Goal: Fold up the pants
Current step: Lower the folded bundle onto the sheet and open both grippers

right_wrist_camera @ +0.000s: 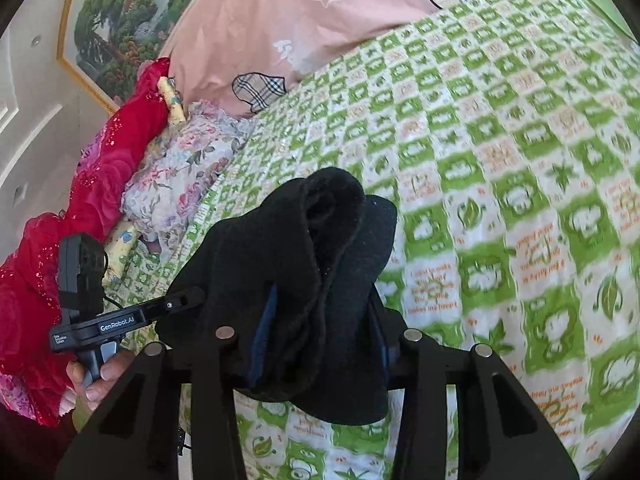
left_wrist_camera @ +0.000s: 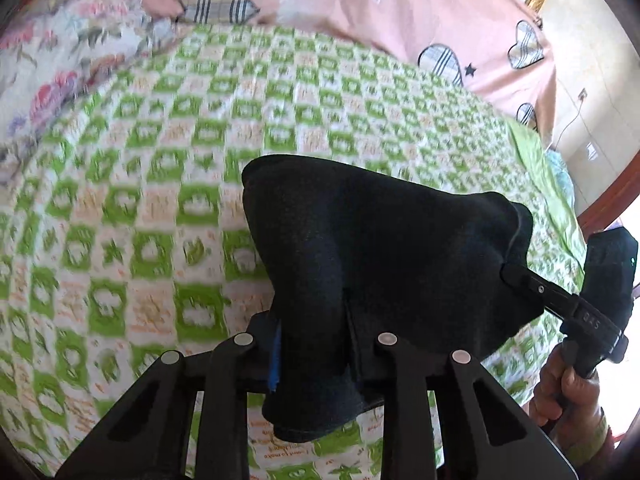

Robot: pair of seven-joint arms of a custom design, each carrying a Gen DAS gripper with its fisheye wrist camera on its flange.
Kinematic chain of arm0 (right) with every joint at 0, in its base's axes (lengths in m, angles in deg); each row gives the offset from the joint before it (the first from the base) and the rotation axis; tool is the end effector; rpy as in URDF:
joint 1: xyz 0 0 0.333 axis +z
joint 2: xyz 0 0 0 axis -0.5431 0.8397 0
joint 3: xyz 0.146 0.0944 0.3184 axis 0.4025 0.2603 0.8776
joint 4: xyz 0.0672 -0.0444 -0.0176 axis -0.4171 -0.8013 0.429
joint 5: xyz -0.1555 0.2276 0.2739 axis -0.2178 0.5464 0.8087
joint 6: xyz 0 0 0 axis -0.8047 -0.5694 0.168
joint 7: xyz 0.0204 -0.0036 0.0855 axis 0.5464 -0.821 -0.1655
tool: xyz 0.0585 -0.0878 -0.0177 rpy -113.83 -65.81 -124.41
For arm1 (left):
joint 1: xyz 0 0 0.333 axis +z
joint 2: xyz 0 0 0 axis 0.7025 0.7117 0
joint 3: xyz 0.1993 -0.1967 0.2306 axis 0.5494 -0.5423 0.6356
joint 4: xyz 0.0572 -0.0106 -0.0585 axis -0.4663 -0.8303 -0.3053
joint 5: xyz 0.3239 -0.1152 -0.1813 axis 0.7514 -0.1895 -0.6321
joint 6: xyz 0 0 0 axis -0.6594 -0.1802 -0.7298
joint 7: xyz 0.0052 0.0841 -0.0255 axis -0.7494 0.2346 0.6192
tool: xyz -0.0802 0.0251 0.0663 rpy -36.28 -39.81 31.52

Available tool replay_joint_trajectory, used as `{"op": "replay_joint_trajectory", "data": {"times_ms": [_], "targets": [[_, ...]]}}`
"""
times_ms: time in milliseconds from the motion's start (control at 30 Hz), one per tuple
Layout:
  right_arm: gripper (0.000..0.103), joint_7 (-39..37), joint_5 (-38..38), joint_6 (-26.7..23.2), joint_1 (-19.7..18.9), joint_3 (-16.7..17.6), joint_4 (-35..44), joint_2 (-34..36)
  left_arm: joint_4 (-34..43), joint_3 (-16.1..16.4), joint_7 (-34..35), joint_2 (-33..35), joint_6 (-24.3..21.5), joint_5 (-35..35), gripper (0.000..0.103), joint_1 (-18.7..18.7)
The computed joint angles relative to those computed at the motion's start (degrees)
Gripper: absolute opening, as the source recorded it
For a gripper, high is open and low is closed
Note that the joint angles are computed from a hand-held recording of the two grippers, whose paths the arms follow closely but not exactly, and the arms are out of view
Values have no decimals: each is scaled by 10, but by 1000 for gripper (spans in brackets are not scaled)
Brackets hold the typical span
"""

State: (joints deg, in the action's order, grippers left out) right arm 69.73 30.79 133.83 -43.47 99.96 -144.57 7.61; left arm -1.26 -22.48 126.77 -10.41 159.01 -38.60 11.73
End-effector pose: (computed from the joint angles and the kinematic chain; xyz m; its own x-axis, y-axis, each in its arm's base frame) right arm 0.6815 0.2330 0.3757 0.1534 -0.8614 -0.4842 -0.8079 0.1728 -0.5634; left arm 0.6638 -0.4284 0.3746 -0.0850 -0.9580 0.2740 -0.8388 -0.0796 -0.5386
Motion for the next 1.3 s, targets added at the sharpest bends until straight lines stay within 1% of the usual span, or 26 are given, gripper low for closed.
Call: {"op": "replay_joint_trajectory", "data": {"times_ms": [133, 300, 367, 600, 733, 867, 933, 1033, 1167, 1233, 1300], "targets": [[43, -13, -4, -19, 16, -8, 54, 23, 20, 13, -8, 6, 0, 5, 25, 1], [43, -50, 10, -78, 53, -33, 157, 68, 79, 22, -16, 35, -37, 14, 25, 9], [43, -68, 18, -109, 65, -38, 207, 94, 97, 23, -19, 45, -41, 18, 25, 14], [43, -102, 40, -192, 128, -92, 360, 164, 192, 26, -32, 99, -104, 30, 25, 30], [43, -128, 60, -244, 150, -111, 439, 203, 222, 21, -39, 118, -120, 36, 25, 38], [45, -131, 73, -304, 178, -148, 511, 236, 242, 14, -44, 135, -136, 35, 25, 44], [48, -128, 79, -321, 190, -170, 528, 245, 239, 11, -44, 137, -134, 35, 26, 46], [54, -132, 96, -320, 198, -193, 526, 246, 233, 10, -41, 137, -124, 37, 31, 46], [57, -149, 126, -317, 200, -206, 524, 247, 235, 12, -42, 141, -123, 36, 39, 46], [61, -154, 132, -316, 203, -213, 525, 248, 234, 17, -49, 139, -125, 38, 43, 43], [62, -154, 138, -315, 205, -217, 524, 247, 222, 22, -57, 133, -118, 44, 47, 39]]}}
